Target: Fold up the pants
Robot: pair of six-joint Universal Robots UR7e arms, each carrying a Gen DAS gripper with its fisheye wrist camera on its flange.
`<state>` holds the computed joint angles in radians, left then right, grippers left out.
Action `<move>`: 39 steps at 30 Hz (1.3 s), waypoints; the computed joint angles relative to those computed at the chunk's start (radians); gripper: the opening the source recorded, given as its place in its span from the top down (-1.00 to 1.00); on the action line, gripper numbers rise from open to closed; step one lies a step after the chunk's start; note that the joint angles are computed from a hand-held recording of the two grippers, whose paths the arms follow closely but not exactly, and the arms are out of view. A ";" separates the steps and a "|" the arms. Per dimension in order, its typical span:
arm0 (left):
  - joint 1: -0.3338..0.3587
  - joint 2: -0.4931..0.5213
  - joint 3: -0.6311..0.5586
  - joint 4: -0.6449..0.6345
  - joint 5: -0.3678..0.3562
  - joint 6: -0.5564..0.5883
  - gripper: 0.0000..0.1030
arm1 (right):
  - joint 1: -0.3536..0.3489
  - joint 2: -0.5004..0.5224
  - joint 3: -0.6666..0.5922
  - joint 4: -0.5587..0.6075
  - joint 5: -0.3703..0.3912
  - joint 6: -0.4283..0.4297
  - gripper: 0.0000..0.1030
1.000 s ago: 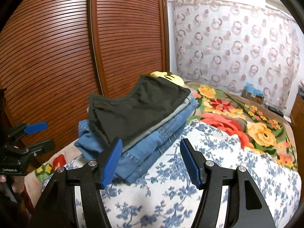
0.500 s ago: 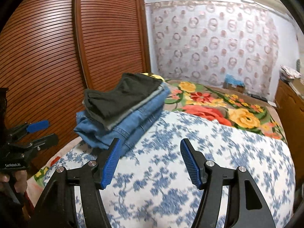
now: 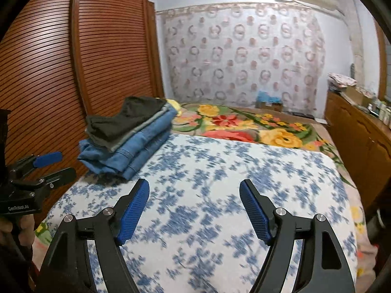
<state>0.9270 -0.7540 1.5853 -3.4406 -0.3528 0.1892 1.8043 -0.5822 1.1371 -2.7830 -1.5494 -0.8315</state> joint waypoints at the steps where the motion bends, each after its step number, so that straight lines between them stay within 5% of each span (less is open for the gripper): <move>1: -0.001 0.006 -0.007 0.007 -0.002 -0.004 -0.67 | -0.003 -0.008 0.011 -0.010 -0.004 0.007 -0.52; 20: -0.055 0.077 -0.090 0.012 -0.001 0.048 -0.67 | -0.026 -0.147 0.184 -0.157 -0.021 0.082 -0.65; 39: -0.120 0.096 -0.152 -0.156 0.016 0.248 -0.68 | -0.026 -0.213 0.317 -0.356 0.012 0.074 -0.66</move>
